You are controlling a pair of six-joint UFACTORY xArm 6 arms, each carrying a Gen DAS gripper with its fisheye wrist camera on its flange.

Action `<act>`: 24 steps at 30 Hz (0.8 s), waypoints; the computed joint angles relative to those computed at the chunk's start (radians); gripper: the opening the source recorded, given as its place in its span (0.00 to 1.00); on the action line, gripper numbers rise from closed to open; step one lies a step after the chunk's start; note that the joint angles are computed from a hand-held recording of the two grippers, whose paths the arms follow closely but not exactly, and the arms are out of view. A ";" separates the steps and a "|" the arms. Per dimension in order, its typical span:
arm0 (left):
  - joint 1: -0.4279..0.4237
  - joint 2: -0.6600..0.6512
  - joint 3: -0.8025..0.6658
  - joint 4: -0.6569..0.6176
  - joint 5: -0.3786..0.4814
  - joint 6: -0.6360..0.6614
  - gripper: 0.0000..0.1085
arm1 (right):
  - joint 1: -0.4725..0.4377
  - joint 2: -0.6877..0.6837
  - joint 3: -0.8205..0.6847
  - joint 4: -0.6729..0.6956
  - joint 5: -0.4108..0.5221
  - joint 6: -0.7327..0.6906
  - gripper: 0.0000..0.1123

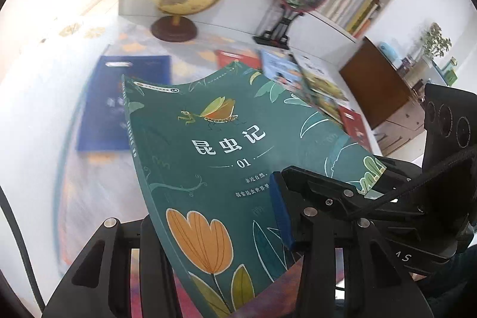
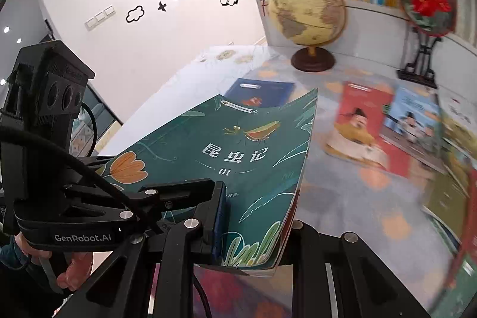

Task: Organize books
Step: 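Lower the book onto the blue book by the globe, open right tool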

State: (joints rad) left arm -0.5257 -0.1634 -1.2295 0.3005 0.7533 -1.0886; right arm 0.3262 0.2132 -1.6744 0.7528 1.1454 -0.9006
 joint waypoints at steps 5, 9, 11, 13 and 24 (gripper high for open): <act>0.160 -0.047 0.102 -0.170 -0.085 0.241 0.38 | 0.111 0.173 -0.192 -0.040 -0.047 0.180 0.20; 0.260 -0.044 0.154 -0.337 -0.154 0.444 0.38 | 0.176 0.319 -0.373 -0.096 -0.066 0.310 0.20; 0.303 -0.028 0.165 -0.426 -0.173 0.538 0.38 | 0.200 0.396 -0.472 -0.131 -0.066 0.376 0.20; 0.330 -0.009 0.167 -0.487 -0.187 0.606 0.38 | 0.215 0.472 -0.573 -0.160 -0.049 0.439 0.20; 0.402 0.060 0.164 -0.686 -0.206 0.810 0.40 | 0.246 0.761 -0.999 -0.257 0.053 0.656 0.20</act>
State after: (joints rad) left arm -0.1238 -0.1031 -1.0659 -0.3857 0.5477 -0.2783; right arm 0.5718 0.9743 -2.6732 0.4955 1.1986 -0.2450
